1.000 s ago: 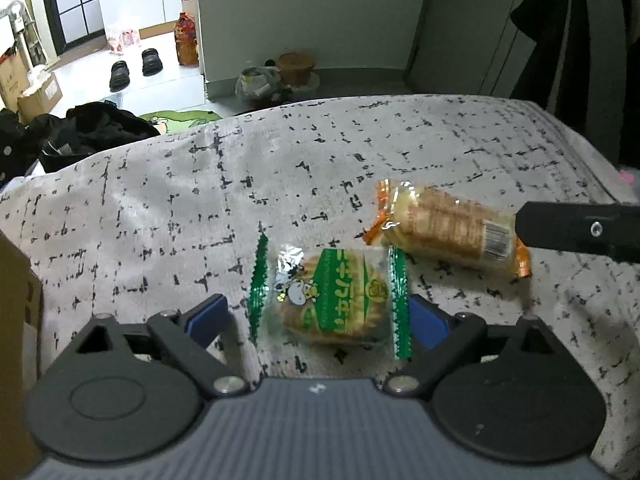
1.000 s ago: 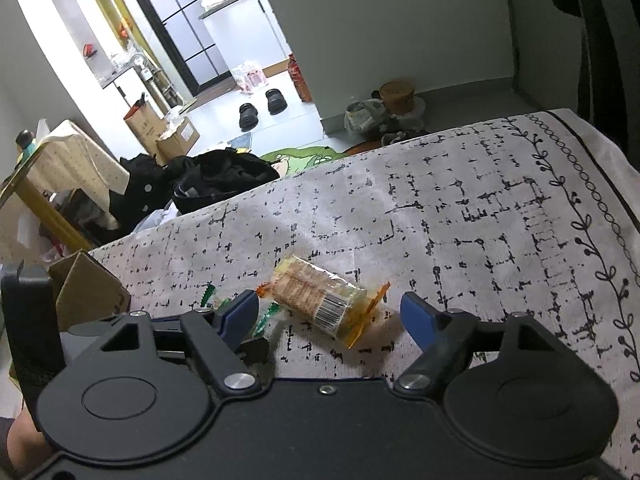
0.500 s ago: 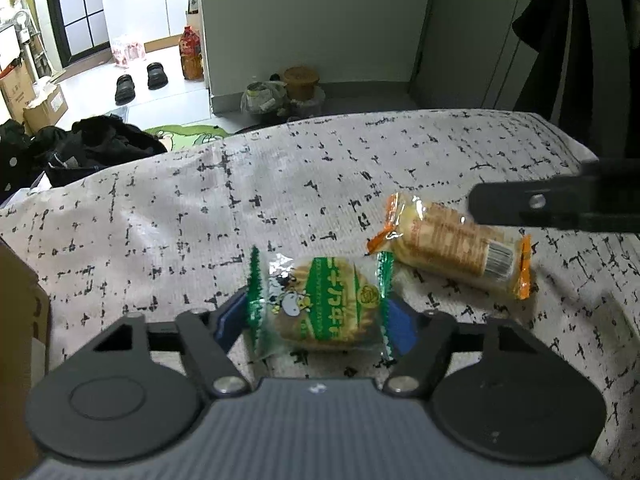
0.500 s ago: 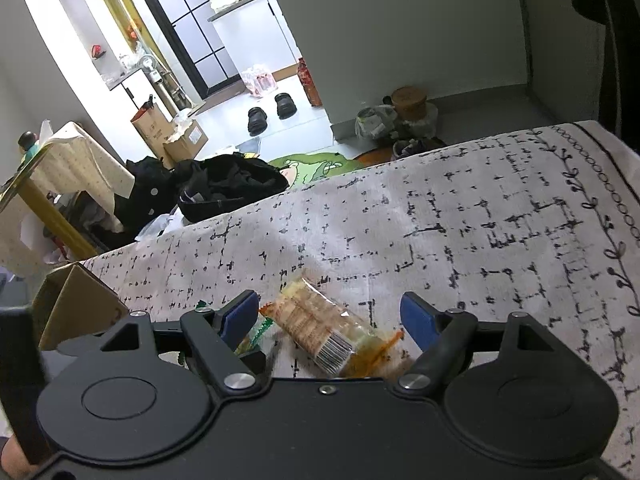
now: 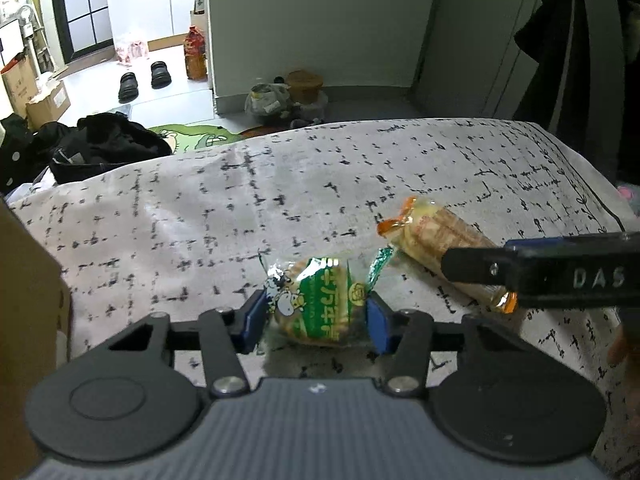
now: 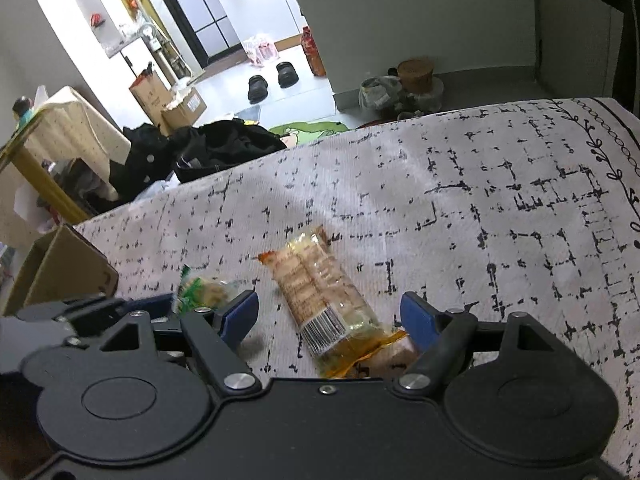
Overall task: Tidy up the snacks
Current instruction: 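Grasp the round green cake with the left gripper while the right grasps the long cake bag, then carry the round green cake and long cake bag over the box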
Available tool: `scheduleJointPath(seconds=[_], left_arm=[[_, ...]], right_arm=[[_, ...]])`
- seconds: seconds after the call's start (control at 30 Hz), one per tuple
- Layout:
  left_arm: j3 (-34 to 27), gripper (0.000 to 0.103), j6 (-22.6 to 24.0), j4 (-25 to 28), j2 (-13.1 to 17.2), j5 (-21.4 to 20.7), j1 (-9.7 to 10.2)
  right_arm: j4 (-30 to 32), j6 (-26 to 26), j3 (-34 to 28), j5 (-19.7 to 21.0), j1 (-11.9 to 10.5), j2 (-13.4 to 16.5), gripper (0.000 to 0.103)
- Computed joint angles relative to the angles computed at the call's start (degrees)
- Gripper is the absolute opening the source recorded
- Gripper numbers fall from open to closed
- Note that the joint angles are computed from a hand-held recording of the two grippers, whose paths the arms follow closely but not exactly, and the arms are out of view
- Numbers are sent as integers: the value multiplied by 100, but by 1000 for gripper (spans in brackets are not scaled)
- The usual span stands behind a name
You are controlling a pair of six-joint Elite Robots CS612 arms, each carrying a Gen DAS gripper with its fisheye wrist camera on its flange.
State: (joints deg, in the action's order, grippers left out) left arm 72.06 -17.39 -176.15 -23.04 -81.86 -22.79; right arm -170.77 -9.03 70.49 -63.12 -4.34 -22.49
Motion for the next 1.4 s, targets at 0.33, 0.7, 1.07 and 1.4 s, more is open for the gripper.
scheduleJointPath(seconds=[0.33,0.7,1.07,1.4], left_arm=[[260,51,-249,-157,-137,-29,69],[645,51,-297,-532,-381,-58,107],[1117,51,-203,-1110,-684,17,113],[1455,51,-223,-1417,-917,96,156]], right_arm=[[-183,-168,168,-650,138,-75,36],[-544,524,534,-313,69,-271,33],[-912,1016,960,-199,157,-540,33],[-1336,968,1162,-144,268,-673,33]])
